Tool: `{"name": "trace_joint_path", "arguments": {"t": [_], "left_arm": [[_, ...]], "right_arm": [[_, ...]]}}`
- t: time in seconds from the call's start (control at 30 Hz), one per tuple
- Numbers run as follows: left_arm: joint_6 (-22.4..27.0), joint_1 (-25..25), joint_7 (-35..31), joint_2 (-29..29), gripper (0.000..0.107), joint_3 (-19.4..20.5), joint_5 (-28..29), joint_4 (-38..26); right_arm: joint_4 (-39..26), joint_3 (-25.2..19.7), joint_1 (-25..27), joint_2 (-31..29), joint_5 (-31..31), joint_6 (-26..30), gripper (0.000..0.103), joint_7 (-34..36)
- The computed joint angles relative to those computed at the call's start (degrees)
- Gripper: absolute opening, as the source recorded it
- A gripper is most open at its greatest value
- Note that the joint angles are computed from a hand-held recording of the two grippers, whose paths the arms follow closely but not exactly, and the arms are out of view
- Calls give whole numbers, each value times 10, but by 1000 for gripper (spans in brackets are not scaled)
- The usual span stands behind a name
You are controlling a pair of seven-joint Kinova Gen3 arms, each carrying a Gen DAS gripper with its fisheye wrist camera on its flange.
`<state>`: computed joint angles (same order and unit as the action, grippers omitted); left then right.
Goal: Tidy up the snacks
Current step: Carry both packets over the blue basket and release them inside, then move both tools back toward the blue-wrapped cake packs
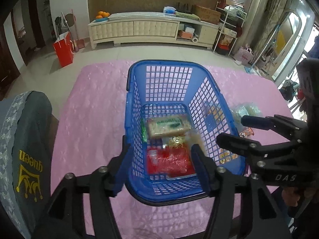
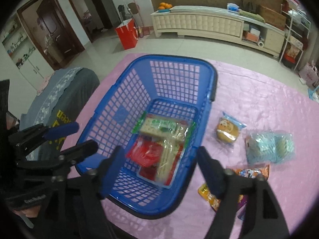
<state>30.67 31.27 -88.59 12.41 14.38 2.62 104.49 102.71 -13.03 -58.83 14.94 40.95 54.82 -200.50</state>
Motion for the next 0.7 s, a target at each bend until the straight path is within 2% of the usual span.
{"name": "trace_joint_path", "arguments": {"t": [0.13,0.23,0.4,0.5,0.7], "left_arm": [[3,14,15,-13,60,1,-14,2],[4,40,45,-20,61,-1,-47,-2],[6,75,75,-17,62,13,-70,-21],[7,112,107,-5,67,16,-100,-41],[17,185,155,44,68,15,-141,-96]], "right_arm": [[16,-5,-11,-21,10,18,83,-38],[24,-19,-13,-36,13,37,83,-49],[39,-51,-31,-69,19,110,83,-93],[56,-75,-34,-95,13,148,83,-123],[98,-130,-30,-151,-31,219,83,-173]]}}
